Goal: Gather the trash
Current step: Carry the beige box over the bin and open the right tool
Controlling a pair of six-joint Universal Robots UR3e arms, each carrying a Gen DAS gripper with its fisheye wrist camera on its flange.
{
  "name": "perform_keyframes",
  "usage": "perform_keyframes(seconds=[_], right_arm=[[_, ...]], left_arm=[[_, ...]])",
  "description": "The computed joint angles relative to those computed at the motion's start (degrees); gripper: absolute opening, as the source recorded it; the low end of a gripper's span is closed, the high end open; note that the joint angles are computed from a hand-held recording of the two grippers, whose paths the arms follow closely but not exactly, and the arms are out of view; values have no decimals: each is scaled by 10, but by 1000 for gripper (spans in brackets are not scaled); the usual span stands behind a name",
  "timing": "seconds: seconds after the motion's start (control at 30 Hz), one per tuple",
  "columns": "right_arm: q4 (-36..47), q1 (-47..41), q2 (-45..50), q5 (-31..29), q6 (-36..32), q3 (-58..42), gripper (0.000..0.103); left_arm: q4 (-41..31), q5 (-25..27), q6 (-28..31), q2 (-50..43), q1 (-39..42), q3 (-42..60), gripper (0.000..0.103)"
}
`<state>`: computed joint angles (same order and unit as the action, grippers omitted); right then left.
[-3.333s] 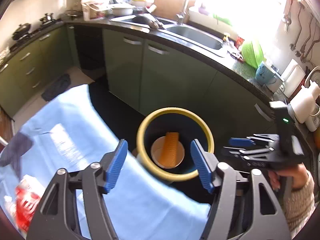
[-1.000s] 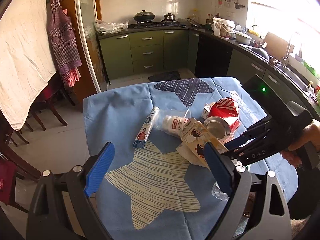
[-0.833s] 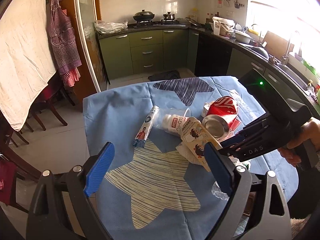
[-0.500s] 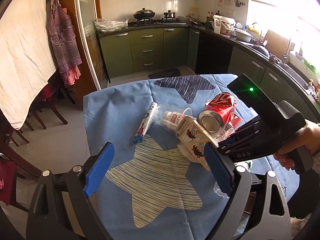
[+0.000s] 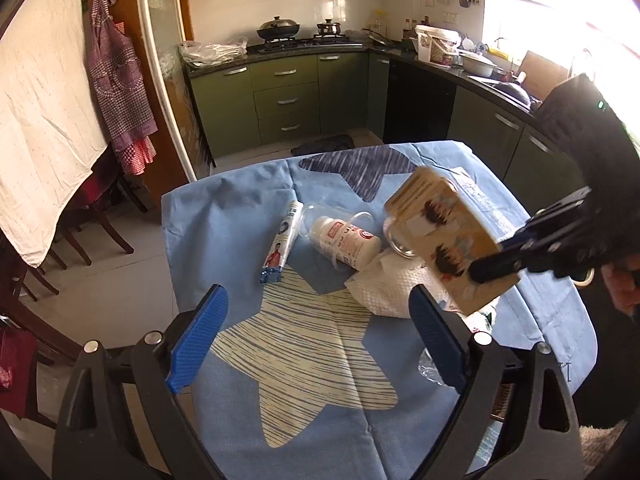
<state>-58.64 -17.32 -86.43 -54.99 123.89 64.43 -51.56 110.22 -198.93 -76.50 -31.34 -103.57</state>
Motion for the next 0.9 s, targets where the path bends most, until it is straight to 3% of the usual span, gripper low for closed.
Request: perform_keyframes(seconds=[0.1, 0.17, 0.27, 0.47, 0.7, 0.77, 0.8, 0.9], right_arm=[[45, -147, -26, 5, -60, -11, 14], [23, -246, -32, 1, -73, -7, 14], [-97, -341, -11, -26, -28, 22, 14], [-383, -389, 115, -140, 105, 82, 14], [-485, -367, 285, -222, 171, 26, 15], [-506, -363, 312, -241, 186, 16, 38], [-535, -360, 311, -247, 192, 29, 59], [-554, -370, 293, -231, 185, 59, 60]], left_arm=[[3, -22, 14, -42, -19, 25, 87], [5, -41, 25, -73, -28, 44, 87], [5, -42, 34, -123, -55, 83, 87], [-25, -50, 51, -208, -93, 168, 87], [-65, -48, 54, -251, -107, 219, 87], [-72, -53, 56, -255, -106, 223, 87], [-74, -61, 61, -256, -104, 223, 88], [-79, -74, 79, -264, -101, 225, 88]])
